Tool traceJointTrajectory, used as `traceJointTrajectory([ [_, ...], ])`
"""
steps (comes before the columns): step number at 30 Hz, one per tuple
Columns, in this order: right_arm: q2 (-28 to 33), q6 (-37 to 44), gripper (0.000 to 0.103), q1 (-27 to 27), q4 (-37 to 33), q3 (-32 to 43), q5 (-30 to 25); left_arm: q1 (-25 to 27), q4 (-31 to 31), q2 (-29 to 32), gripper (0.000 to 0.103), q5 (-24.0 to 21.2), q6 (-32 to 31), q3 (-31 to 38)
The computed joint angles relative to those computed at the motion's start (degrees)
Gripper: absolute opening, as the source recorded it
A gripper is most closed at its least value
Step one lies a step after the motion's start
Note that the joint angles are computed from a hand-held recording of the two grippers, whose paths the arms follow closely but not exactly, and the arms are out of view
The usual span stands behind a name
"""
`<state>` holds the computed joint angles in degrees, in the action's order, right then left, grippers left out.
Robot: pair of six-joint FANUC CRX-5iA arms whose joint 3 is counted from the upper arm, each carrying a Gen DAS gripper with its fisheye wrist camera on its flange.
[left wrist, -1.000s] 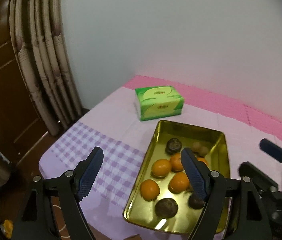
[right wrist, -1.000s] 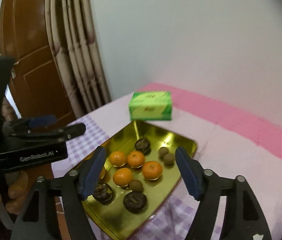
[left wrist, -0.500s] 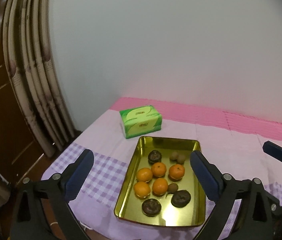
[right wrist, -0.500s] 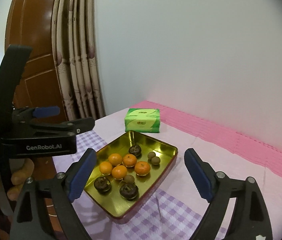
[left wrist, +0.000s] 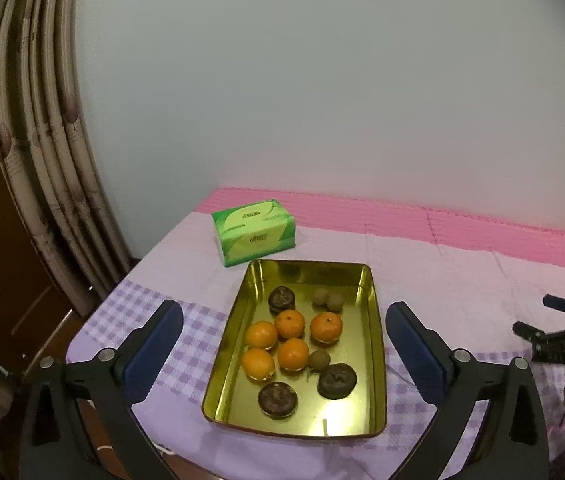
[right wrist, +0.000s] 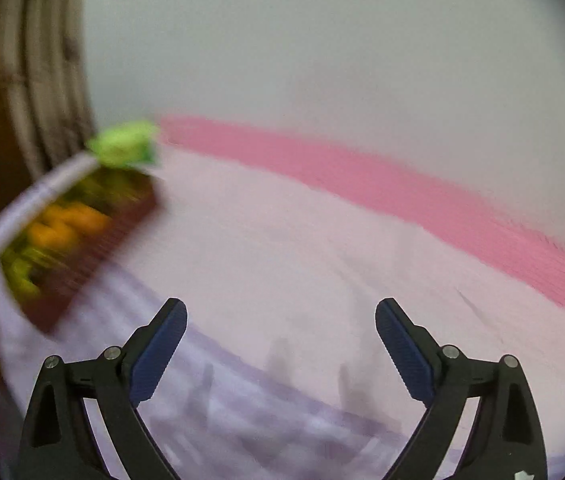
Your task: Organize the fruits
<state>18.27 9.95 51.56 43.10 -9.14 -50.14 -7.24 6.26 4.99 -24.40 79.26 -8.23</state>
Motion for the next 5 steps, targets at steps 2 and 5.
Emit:
traceJointTrajectory([
  [2, -0.30, 1.78, 0.094, -2.00, -3.70, -1.17, -2.42, -0.43, -2.52, 0.14, 0.102, -1.20, 2.35, 0.91],
  [5, -1.06, 3.92, 0.094, -5.48, -9.92, -2.65, -2.36, -1.27, -7.18, 1.12, 0.102, -4.70, 7.12, 3.49],
])
